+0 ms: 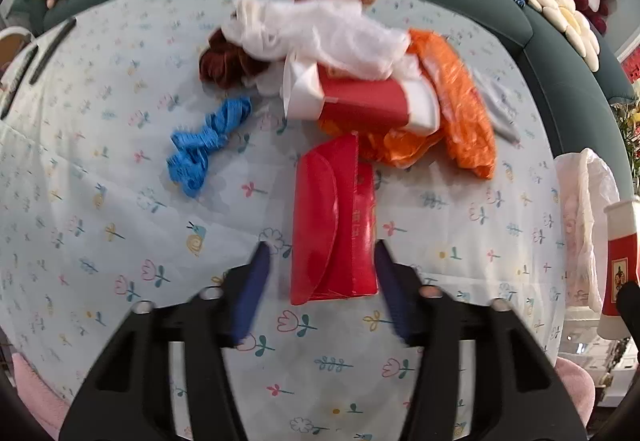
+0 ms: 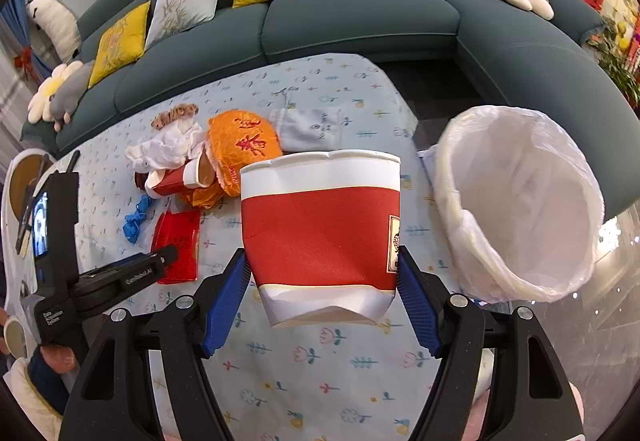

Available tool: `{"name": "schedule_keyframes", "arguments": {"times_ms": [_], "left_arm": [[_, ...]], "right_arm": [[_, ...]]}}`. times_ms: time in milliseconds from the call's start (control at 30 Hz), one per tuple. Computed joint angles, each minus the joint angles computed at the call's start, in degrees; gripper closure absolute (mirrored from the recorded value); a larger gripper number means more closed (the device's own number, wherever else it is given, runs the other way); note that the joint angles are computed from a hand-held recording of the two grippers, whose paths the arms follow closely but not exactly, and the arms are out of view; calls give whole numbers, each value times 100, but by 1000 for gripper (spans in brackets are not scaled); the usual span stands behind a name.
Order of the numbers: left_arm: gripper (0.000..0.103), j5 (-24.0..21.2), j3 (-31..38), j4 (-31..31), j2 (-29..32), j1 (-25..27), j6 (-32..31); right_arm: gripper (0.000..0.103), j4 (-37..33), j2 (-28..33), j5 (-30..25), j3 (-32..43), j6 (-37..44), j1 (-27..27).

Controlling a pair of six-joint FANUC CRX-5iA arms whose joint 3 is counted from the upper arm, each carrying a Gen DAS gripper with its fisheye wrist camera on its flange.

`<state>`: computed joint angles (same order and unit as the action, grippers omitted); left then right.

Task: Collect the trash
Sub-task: 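Grasp the red envelope with the left tool while the right tool lifts the cup, then carry cup and envelope over the wastebasket and open both tools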

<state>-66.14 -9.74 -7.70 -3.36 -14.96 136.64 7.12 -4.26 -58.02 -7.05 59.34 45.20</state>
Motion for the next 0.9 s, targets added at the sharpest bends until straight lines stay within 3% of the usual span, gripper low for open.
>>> {"name": "schedule_keyframes", "arguments": {"times_ms": [33,100,167,533,900], "left_arm": [[73,73,-86,110,-13,65,-84],[96,123,-157,193,-25,117,-171],[102,106,-139,133,-53,71,-151],[102,74,687,-193,16,-695,59],[102,-81,2702,-288,1425,-1481,-281]], "right_arm": [[34,-14,47,-7,30,21,22],[34,-28,123,-21,91,49,47],[34,-44,154,-22,111,59,63],[34,32,-124,102,-4,26,-184],[34,273,-366,245,-120,168,-1129]]}}
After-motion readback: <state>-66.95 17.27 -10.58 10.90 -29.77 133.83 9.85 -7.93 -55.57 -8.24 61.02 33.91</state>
